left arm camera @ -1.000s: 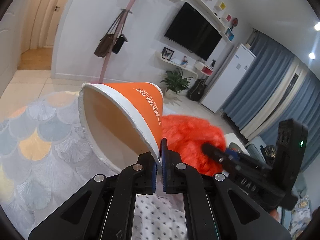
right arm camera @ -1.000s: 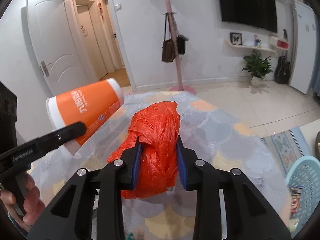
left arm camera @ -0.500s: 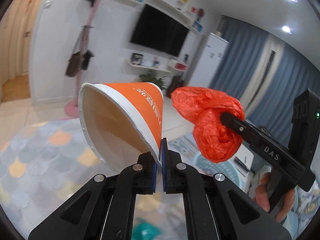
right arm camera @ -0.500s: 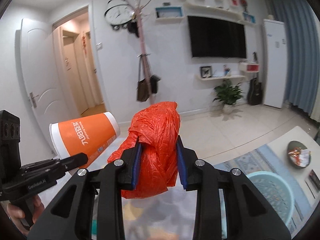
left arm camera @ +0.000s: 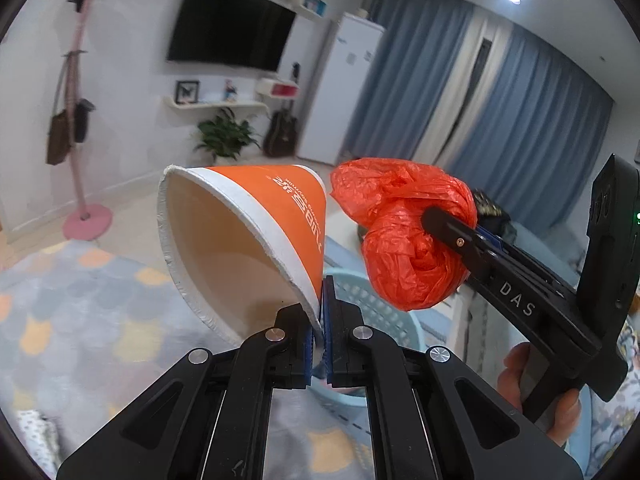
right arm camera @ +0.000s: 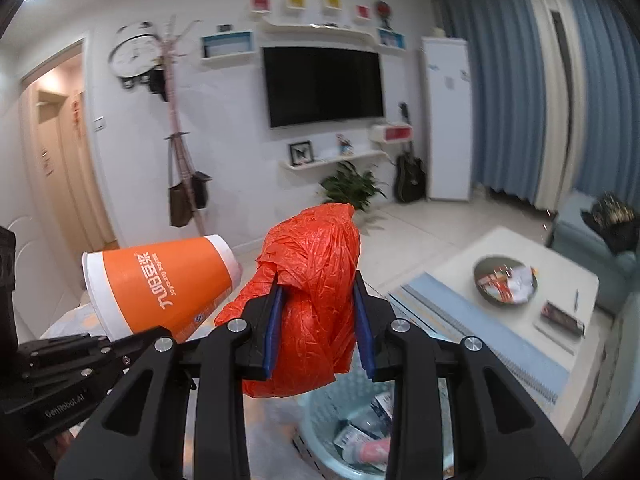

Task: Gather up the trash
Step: 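Carry paper cup and red bag over the blue basket and open both tools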

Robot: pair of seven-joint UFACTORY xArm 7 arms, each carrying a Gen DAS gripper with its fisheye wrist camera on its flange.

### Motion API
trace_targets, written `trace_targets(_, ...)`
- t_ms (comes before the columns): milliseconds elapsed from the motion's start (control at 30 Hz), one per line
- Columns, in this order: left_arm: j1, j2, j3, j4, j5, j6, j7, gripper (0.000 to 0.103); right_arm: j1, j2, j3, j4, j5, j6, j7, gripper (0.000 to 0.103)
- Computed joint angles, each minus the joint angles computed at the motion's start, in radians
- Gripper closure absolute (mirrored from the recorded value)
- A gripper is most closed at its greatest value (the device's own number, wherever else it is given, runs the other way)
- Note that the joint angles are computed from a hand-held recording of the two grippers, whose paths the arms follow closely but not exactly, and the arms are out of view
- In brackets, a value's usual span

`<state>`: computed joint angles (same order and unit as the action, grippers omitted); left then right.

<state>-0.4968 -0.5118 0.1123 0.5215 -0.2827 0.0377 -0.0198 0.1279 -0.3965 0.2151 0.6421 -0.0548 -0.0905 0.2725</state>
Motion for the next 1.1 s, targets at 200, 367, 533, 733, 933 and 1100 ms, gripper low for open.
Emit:
trace_targets(200,-0.101,0.162,0.052,0.105,-0.069,0.017,0.058,0.101,0.028,0.055,-0.127,-0.024,0.039,0.021,-0.016,0.074)
trace_targets(367,-0.134,0.283,0.053,0.19,-0.177,0.052,0.143,0.101,0.061,0.126,-0.221,-0.012,0.095,0.079,-0.058,0.071)
trace_targets(533,-0.057,0.368,-0.032,0.249,-0.176,0.102,0.128,0.1,0.129,0.196,-0.301,0.009,0.216,0.116,-0.132,0.069)
trace_targets(733,0.045,0.416,-0.12,0.273,-0.13,0.134,0.08,0.094,0.078,0.251,-0.253,0.051,0.276,0.164,-0.175,0.045)
trace_targets(933,0.123,0.337,-0.198,0.189,-0.093,0.1,0.006,0.038,0.031,0.226,-0.19,0.042,0.228,0.168,-0.129,0.043)
trace_targets(1100,0.121,0.23,-0.184,0.103,-0.075,0.054,-0.031,0.033,0.024,0.176,-0.155,0.022,0.178,0.166,-0.088,0.043)
